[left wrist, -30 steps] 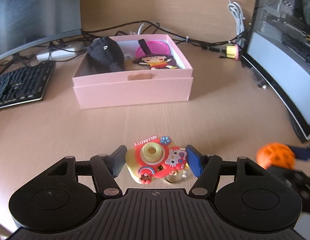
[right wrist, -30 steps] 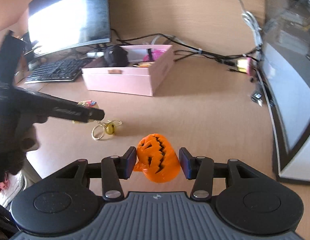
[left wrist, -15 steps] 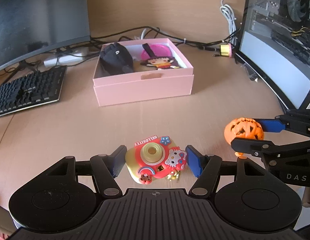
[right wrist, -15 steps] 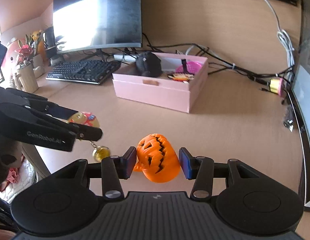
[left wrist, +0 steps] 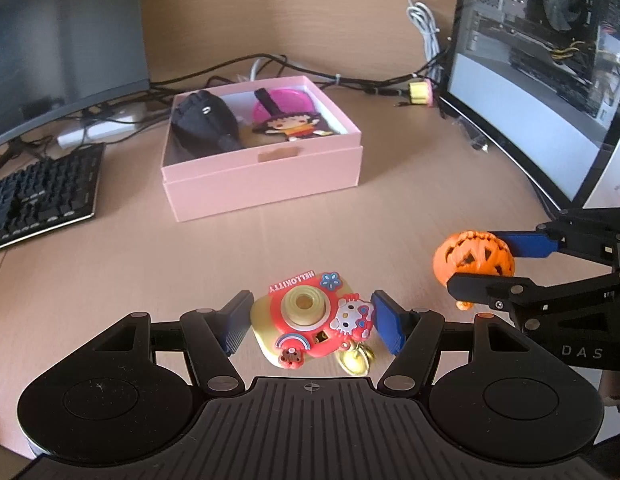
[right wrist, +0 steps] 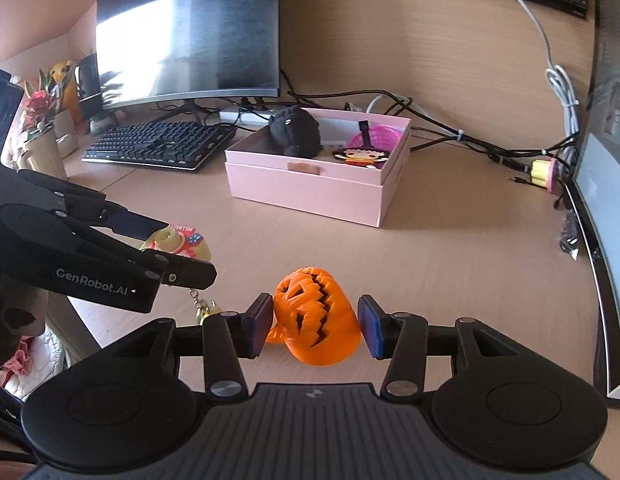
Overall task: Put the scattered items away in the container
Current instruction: 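Carry pumpkin and Hello Kitty keychain into the pink box and open both tools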
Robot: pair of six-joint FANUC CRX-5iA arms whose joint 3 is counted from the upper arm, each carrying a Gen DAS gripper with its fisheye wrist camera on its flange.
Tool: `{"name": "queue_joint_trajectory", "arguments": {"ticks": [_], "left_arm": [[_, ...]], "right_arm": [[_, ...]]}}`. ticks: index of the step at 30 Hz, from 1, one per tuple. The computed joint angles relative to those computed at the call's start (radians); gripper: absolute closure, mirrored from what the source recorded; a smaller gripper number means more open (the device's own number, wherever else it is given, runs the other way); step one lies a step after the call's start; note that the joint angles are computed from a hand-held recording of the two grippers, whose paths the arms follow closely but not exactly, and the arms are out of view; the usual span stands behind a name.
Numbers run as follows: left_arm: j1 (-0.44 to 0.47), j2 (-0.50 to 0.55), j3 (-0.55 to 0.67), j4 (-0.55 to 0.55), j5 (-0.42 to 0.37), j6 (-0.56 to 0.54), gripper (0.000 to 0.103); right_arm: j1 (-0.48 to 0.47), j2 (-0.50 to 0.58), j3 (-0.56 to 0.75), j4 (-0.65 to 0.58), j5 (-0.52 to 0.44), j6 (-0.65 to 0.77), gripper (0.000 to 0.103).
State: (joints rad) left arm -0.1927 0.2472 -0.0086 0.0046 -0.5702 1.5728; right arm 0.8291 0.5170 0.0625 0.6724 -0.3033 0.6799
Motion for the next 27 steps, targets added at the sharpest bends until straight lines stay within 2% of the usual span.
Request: {"name": "queue_joint_trajectory", "arguments": {"ticks": [9, 13, 20, 25, 27], "left_arm": [[0.019, 0.008, 0.025, 0.012, 0.003, -0.065, 0.033], [0.039, 0.016, 0.036, 0.058, 0.010, -0.134, 0.033], [0.069, 0.057, 0.064, 0.217, -0.040, -0.336, 0.033], [0.077, 0.131, 0.179, 0.232, 0.003, -0.372, 0.034], [0.077, 0.176, 0.255, 0.222, 0.029, -0.352, 0.034]], "right_arm": [[-0.010, 0.001, -0.032, 0.167, 0.027, -0.171, 0.057], [-0.025, -0.006, -0.066, 0.320, 0.047, -0.320, 0.057], [-0.008, 0.002, -0.044, 0.273, -0.001, -0.285, 0.057], [0.001, 0.013, -0.022, 0.280, -0.061, -0.314, 0.057], [0.006, 0.017, -0.012, 0.282, -0.085, -0.313, 0.057]]}}
